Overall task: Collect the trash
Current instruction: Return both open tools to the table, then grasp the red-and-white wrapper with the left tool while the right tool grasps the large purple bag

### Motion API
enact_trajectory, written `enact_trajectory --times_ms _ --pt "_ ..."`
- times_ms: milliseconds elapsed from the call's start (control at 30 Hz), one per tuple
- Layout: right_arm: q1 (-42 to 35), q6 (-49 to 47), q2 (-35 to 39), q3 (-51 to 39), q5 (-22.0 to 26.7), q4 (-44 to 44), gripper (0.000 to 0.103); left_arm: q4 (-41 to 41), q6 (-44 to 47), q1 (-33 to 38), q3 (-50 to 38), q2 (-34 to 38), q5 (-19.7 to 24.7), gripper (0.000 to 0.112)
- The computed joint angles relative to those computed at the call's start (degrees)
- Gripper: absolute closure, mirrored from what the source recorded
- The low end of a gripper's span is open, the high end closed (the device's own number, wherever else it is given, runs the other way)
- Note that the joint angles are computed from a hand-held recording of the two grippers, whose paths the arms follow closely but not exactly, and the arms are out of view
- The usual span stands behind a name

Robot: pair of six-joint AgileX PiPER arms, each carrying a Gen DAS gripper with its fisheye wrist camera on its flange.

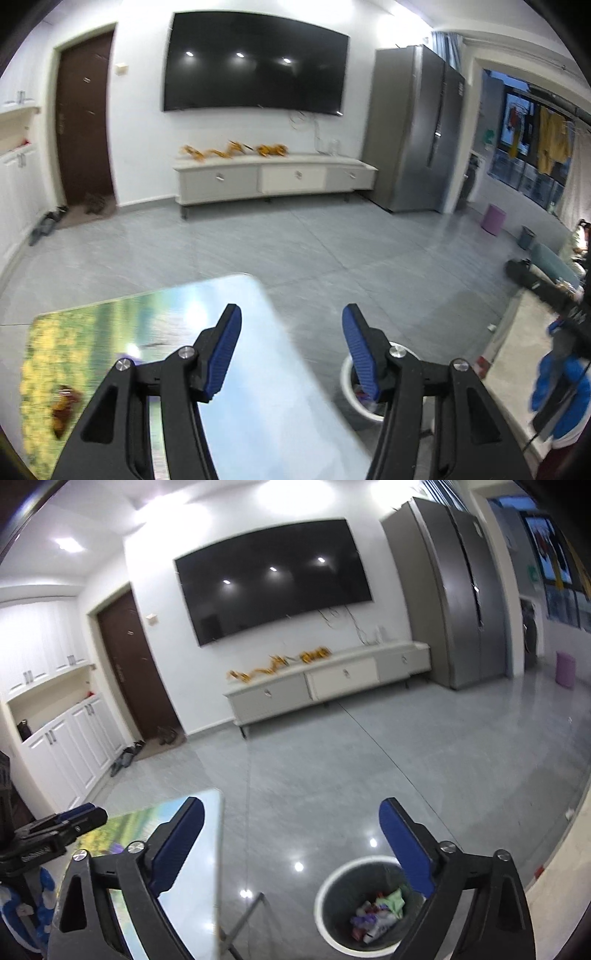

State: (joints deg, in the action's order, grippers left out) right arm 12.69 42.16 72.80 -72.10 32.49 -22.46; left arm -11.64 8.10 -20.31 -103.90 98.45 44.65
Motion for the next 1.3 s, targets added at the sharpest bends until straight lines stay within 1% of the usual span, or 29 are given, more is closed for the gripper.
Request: enact_trajectory --times_ms 100,300,400,600,733,800,933,1000,1167,1267,1300 --pt "5.2 3.6 1.0 -4.4 2.1 -4.6 0.002 -2.5 3.8 5.5 3.3 -3.4 -0.4 0.057" --pt "13.3 6.5 5.9 -13.0 4.6 -9.6 0.001 -9.3 13.3 19.2 7.3 -7.1 -0.4 0.057" --pt "16.5 6.8 9.3 -16.7 4.9 -11.0 0.001 -13.1 18.7 25.9 9.0 -7.9 -0.7 0.057" --pt "20.5 4.1 17.4 -25.4 5.9 -9.2 0.001 -20.1 28.4 34.0 12.0 -6.4 -0.4 0.057" --pt "21.5 0.2 24.6 -32.5 7.7 -5.2 0.001 -23.9 34.8 36.4 14.6 -4.5 0.3 0.057" --pt "21.9 -1.3 27.2 -34.4 7.9 -3.1 0.001 -24.2 37.2 36.6 16.6 -3.5 0.2 0.057" --pt "21.7 -6.5 33.7 -39.4 8.3 3.8 0.001 -24.7 41.3 36.4 20.3 -0.4 -0.9 0.058" --pt "21.3 -9.5 37.3 -41.5 8.4 7.9 0.003 -23.9 41.9 35.3 22.2 1.0 -2.3 0.058" --pt "20.8 -17.0 49.4 -53.6 13.8 16.5 0.009 -21.9 41.7 33.8 22.5 5.8 -3.6 0.058" --pt "20.9 -20.3 56.7 -62.5 18.4 20.0 0.010 -21.5 41.8 33.7 20.9 8.7 -3.4 0.061" --pt "20.8 -21.5 60.0 -67.0 20.5 21.3 0.010 -21.2 41.7 33.7 20.4 9.3 -3.3 0.063"
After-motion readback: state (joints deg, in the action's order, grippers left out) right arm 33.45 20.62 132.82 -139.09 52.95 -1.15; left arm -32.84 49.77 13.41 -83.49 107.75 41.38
